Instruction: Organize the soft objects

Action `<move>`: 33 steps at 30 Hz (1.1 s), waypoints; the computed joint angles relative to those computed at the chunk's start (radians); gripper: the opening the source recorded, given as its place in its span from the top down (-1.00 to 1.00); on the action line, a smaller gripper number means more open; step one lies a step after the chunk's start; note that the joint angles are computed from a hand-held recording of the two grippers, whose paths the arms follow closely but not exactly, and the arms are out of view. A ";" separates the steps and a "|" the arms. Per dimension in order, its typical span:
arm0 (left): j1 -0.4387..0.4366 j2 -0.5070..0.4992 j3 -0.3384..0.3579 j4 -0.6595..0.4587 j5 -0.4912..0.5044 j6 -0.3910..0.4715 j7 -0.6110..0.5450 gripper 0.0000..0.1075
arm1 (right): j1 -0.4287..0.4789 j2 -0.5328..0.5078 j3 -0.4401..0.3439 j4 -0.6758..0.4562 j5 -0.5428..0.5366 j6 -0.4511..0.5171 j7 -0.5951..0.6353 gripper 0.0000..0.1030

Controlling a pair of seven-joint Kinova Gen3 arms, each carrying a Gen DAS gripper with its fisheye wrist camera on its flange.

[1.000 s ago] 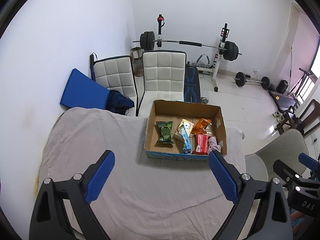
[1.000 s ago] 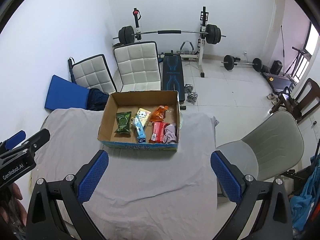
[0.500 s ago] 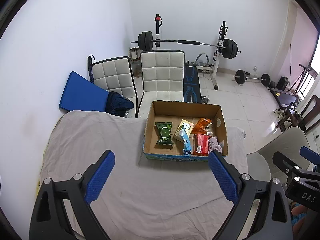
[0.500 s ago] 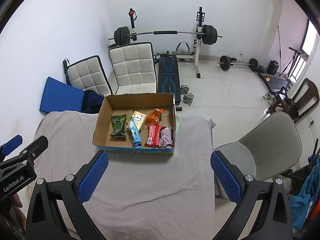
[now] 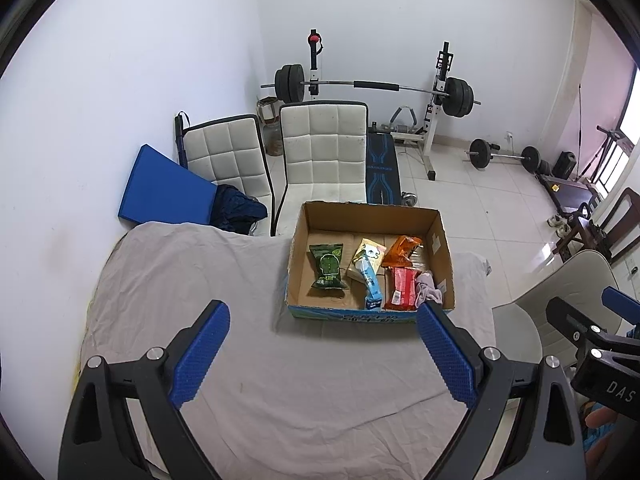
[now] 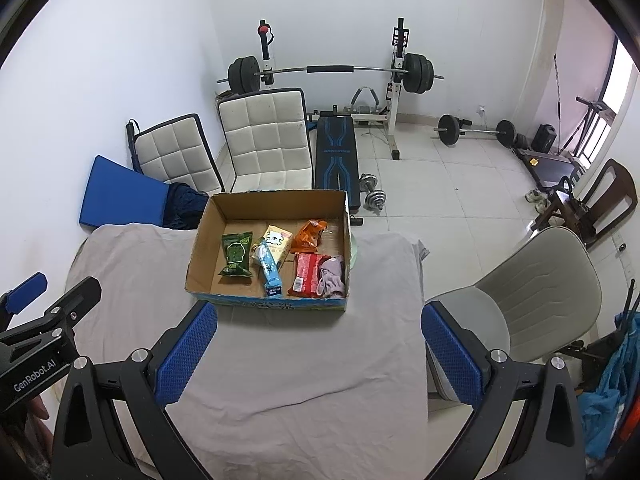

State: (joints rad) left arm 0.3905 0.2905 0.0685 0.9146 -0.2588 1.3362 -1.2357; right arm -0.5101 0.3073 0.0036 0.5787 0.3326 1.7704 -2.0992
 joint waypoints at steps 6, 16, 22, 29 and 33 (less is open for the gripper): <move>0.002 -0.002 0.000 0.003 -0.001 -0.002 0.000 -0.78 | -0.008 -0.005 0.001 0.006 0.009 0.000 -0.001 -1.00; 0.004 0.003 0.001 -0.023 0.003 0.019 -0.002 -0.78 | -0.010 -0.015 -0.005 0.010 0.014 0.003 0.002 -1.00; 0.005 0.001 -0.001 -0.025 0.001 0.019 -0.006 -0.78 | -0.009 -0.013 -0.005 0.003 0.013 0.005 0.006 -1.00; 0.006 -0.012 0.001 -0.006 -0.002 0.006 -0.003 -0.78 | -0.008 -0.014 -0.003 -0.006 0.013 0.013 0.012 -1.00; 0.005 -0.013 0.002 -0.004 -0.002 0.006 -0.002 -0.78 | -0.007 -0.016 -0.002 -0.007 0.013 0.015 0.015 -1.00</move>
